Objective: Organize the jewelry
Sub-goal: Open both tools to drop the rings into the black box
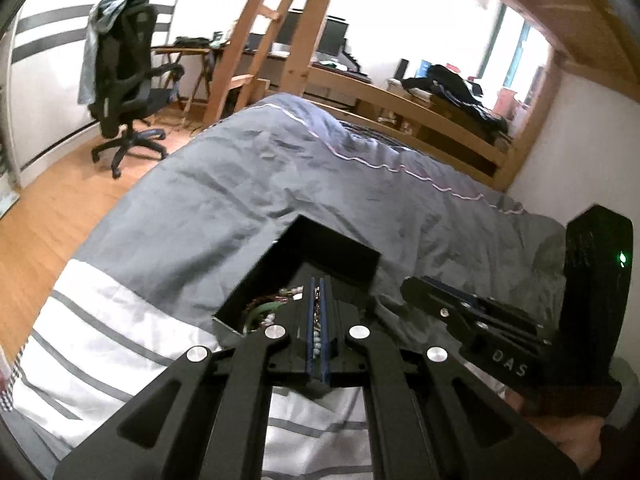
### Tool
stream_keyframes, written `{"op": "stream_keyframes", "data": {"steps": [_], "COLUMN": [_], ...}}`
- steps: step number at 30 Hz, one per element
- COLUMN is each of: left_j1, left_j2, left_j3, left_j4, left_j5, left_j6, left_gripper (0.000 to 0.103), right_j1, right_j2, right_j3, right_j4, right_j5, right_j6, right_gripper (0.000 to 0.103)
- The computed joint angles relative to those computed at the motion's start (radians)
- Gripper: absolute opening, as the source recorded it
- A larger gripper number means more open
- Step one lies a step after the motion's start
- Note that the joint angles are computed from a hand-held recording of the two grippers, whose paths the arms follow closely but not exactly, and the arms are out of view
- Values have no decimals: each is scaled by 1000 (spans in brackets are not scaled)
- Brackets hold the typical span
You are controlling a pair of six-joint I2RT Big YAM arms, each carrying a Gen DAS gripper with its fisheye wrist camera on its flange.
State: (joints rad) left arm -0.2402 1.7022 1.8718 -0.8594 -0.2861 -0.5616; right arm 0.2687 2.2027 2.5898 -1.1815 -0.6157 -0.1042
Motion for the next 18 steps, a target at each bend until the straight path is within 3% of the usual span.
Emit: {"op": "stream_keyframes", "data": {"steps": [6, 15, 16, 17, 18], "left_j1": [11, 25, 25, 24, 22], "left_j2": [22, 45, 45, 46, 50], "left_j3": [14, 46, 51, 54, 64], "left_j4": [-23, -30, -31, -33, -42], "left_j5": [-2, -4, -7, -17, -24], "left_j6": [-23, -26, -29, -31, -34], "left_gripper": [2, 2, 2, 5, 16], "right_j1": [13, 59, 62, 64, 64], "right_j2": [31, 18, 17, 16, 15], "right_j3": [26, -33, -39, -46, -54], "right_j4": [-14, 19, 22, 21, 25], "right_j5": [-5, 50, 61, 67, 69], "right_j6": [-23, -199, -209, -218, -218], "right_gripper": [20, 21, 23, 34, 45]}}
